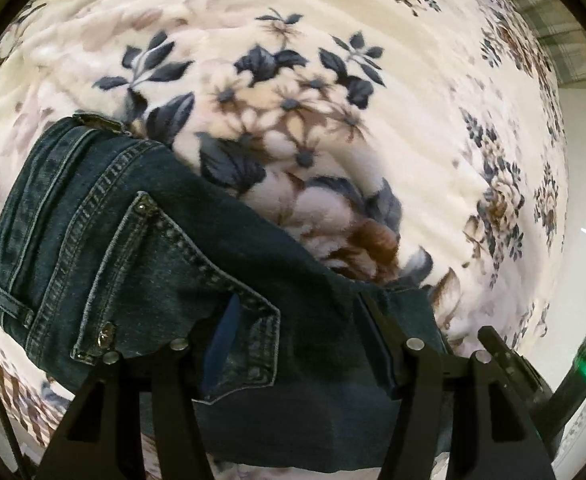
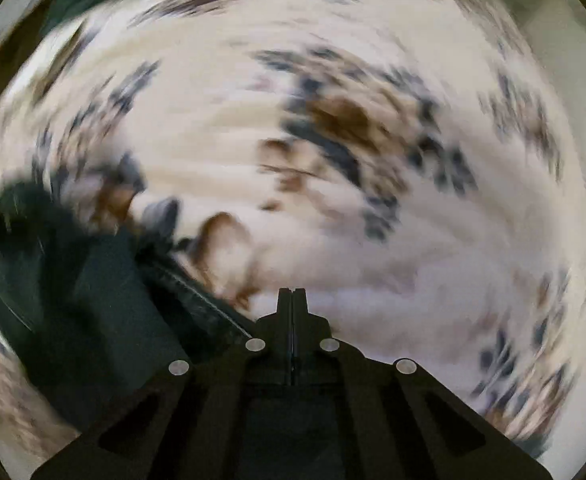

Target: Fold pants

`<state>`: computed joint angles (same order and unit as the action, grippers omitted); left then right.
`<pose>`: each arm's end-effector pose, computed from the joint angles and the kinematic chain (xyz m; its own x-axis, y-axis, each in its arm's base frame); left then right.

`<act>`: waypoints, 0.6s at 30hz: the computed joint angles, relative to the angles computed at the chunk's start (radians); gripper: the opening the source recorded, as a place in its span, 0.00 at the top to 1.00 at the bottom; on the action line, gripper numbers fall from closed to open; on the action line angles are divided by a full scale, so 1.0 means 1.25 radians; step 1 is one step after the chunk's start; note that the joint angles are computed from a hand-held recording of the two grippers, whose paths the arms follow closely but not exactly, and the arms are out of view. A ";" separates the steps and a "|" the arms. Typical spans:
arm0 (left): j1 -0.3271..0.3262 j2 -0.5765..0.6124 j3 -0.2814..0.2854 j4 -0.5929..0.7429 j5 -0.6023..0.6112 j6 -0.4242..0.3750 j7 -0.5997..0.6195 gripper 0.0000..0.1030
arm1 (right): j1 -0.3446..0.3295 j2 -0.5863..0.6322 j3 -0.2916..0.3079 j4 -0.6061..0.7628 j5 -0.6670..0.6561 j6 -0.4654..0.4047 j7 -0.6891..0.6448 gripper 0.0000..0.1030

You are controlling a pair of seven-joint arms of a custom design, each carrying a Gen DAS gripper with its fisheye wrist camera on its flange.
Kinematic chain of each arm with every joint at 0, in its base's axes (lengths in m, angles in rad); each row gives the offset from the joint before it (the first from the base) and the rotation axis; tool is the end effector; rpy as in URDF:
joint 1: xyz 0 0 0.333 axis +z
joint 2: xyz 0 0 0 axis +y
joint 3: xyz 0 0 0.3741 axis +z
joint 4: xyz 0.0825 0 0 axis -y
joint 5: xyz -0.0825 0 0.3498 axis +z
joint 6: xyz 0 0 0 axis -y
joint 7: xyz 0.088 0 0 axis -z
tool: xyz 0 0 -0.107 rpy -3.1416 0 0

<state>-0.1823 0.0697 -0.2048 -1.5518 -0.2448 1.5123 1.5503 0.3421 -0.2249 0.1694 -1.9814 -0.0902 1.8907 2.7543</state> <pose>0.4892 -0.2236 0.6536 -0.3346 -0.9076 0.2536 -0.9220 0.3709 0.1108 0.3985 0.2270 0.6372 -0.5997 -0.7971 -0.0713 -0.7810 0.6023 -0.1650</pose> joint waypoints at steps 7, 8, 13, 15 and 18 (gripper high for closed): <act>-0.005 0.047 -0.003 0.036 -0.031 -0.060 -0.072 0.44 | 0.068 -0.132 -0.141 -0.292 0.488 0.485 -0.201 0.75; -0.007 0.055 -0.004 0.046 -0.030 -0.067 -0.084 0.44 | 0.080 -0.134 -0.135 -0.316 0.552 0.548 -0.220 0.46; -0.003 0.082 -0.004 0.086 -0.046 -0.113 -0.127 0.44 | 0.187 -0.003 -0.173 -0.263 0.883 0.684 -0.437 0.22; 0.002 0.087 -0.002 0.101 -0.048 -0.136 -0.137 0.44 | 0.159 0.068 -0.155 -0.204 0.822 0.639 -0.416 0.77; 0.021 0.103 0.008 0.132 -0.087 -0.192 -0.182 0.44 | 0.116 0.111 -0.106 -0.124 0.610 0.571 -0.299 0.85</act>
